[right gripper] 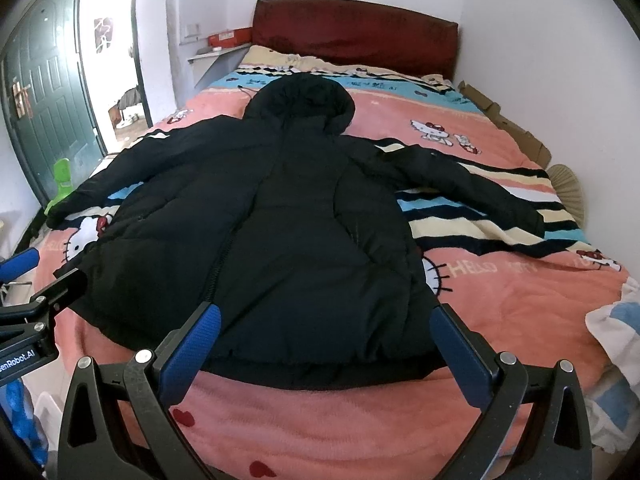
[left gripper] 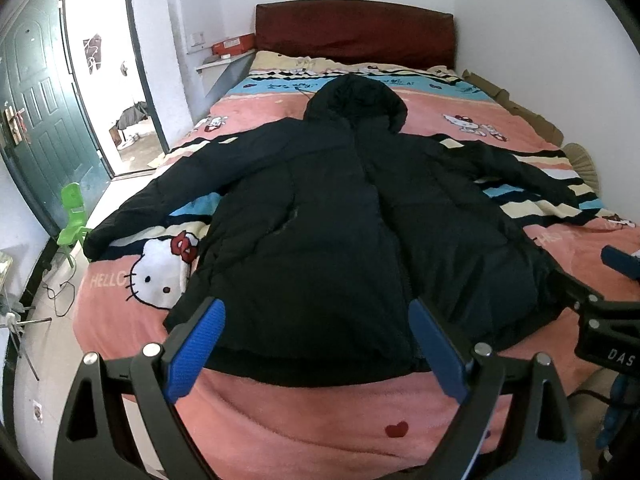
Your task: Fold large clothes
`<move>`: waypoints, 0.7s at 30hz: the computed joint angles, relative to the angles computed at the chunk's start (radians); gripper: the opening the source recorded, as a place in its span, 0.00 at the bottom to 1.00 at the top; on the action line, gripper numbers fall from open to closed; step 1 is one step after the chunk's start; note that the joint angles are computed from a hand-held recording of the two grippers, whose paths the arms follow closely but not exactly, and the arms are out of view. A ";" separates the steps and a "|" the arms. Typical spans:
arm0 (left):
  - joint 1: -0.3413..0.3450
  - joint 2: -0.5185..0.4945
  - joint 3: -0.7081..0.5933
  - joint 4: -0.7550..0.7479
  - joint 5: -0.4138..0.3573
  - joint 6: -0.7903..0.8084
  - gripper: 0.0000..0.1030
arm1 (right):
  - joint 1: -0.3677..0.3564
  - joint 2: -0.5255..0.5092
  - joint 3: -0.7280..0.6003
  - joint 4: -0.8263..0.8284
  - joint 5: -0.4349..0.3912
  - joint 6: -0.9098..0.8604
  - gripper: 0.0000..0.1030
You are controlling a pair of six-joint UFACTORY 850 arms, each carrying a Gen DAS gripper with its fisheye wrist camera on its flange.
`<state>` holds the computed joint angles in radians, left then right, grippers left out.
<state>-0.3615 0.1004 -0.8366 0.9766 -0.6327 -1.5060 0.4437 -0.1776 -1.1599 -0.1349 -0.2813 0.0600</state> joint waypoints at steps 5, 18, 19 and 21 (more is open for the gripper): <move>0.003 0.002 0.007 0.034 0.004 -0.027 0.91 | -0.002 -0.006 -0.005 0.006 -0.001 -0.004 1.00; 0.029 -0.016 0.005 0.035 0.029 -0.060 0.91 | -0.009 -0.041 -0.039 0.055 -0.017 -0.055 1.00; 0.029 -0.016 0.005 0.035 0.029 -0.062 0.91 | -0.009 -0.044 -0.041 0.058 -0.017 -0.058 1.00; 0.031 -0.020 0.004 0.028 0.030 -0.055 0.91 | -0.010 -0.048 -0.046 0.068 -0.020 -0.069 1.00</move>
<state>-0.3302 0.0808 -0.8329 1.0049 -0.6024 -1.5612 0.4337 -0.2260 -1.2054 -0.0665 -0.3012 -0.0085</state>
